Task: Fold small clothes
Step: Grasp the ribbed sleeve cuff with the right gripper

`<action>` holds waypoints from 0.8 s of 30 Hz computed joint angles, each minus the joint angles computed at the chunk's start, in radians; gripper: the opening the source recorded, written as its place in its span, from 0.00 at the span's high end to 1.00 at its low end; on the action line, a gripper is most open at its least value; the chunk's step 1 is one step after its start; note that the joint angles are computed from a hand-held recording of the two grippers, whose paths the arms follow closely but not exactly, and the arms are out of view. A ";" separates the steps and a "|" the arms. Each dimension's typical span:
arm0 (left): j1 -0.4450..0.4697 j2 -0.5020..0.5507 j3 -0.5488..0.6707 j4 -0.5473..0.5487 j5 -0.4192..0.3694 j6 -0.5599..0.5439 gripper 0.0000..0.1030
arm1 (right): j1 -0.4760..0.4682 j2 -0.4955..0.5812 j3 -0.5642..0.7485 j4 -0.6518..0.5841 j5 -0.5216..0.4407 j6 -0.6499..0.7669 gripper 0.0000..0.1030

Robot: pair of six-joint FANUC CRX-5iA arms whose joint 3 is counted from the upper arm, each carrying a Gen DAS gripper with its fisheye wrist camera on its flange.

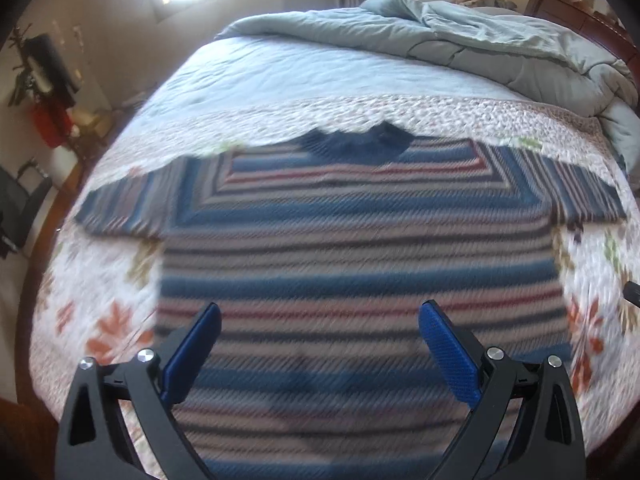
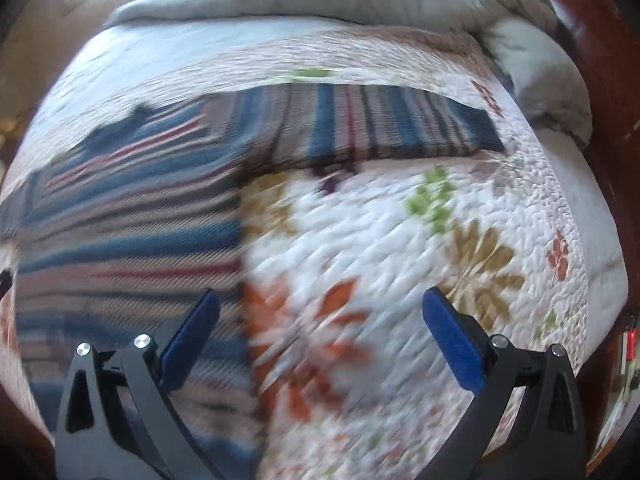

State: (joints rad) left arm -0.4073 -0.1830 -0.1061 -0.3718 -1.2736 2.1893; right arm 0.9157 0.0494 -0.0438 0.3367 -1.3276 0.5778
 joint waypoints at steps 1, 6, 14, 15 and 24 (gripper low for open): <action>0.011 0.045 0.027 0.021 0.017 -0.011 0.03 | -0.057 0.028 0.027 -0.025 -0.002 0.021 0.02; 0.011 0.277 0.181 0.063 0.066 -0.010 0.03 | -0.300 0.191 0.175 -0.143 -0.011 0.154 0.02; -0.007 0.502 0.336 0.127 0.116 -0.038 0.03 | -0.533 0.336 0.308 -0.302 0.015 0.278 0.02; -0.011 0.508 0.338 0.127 0.123 -0.042 0.03 | -0.556 0.343 0.311 -0.327 0.032 0.279 0.02; -0.006 0.478 0.277 0.075 0.147 -0.043 0.03 | -0.588 0.349 0.288 -0.269 0.164 0.187 0.53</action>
State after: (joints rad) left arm -0.4129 0.2954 0.1705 -0.2972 -1.1262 2.1459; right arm 0.3272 0.3979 0.2442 0.0678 -1.1634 0.7653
